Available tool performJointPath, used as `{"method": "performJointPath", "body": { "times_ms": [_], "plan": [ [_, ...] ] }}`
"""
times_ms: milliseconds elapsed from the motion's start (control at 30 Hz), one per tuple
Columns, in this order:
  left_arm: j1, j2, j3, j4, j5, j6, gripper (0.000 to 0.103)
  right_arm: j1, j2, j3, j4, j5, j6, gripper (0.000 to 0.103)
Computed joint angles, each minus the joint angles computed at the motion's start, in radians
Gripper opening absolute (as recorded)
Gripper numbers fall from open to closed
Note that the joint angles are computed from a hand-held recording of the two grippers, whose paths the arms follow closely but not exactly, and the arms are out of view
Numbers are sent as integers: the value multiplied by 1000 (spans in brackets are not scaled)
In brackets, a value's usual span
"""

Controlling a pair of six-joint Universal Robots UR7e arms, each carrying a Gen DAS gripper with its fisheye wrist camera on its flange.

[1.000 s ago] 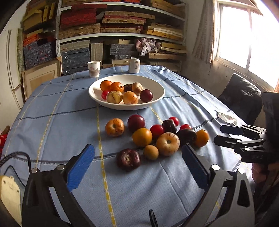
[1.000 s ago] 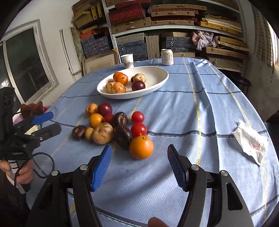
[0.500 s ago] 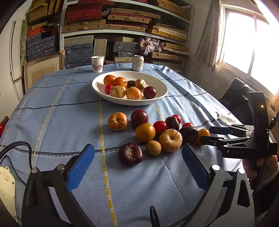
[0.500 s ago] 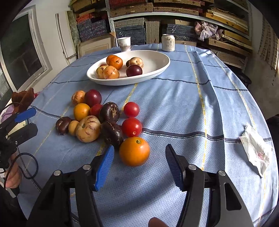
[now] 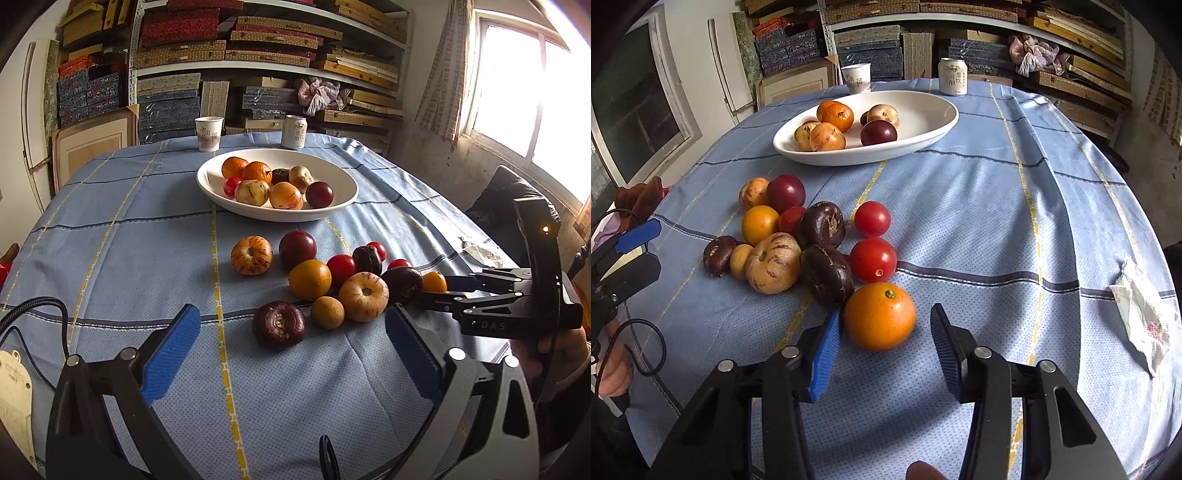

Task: Organize fruits
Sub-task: 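Grasp a large orange with the right tool while the left tool grasps a dark red round fruit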

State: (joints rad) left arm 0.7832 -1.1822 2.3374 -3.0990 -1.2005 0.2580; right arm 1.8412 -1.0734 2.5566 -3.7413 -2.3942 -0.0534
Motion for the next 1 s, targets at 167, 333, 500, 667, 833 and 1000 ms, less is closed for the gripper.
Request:
{"method": "performJointPath", "body": {
  "times_ms": [167, 333, 500, 667, 833, 1000],
  "plan": [
    [8, 5, -6, 11, -8, -1, 98, 14, 4, 7, -25, -6, 3, 38],
    [19, 26, -57, 128, 11, 95, 98, 78, -12, 58, -105, -41, 20, 38],
    [44, 69, -132, 268, 15, 165, 75, 124, -23, 87, -136, -75, 51, 38],
    [63, 94, -154, 299, -1, 194, 65, 137, -33, 92, -132, -86, 58, 38],
    [65, 94, -153, 300, -5, 203, 65, 141, -37, 88, -122, -78, 59, 38],
    [71, 110, -178, 338, -9, 192, 57, 149, -30, 83, -122, -79, 55, 38]
  ]
}}
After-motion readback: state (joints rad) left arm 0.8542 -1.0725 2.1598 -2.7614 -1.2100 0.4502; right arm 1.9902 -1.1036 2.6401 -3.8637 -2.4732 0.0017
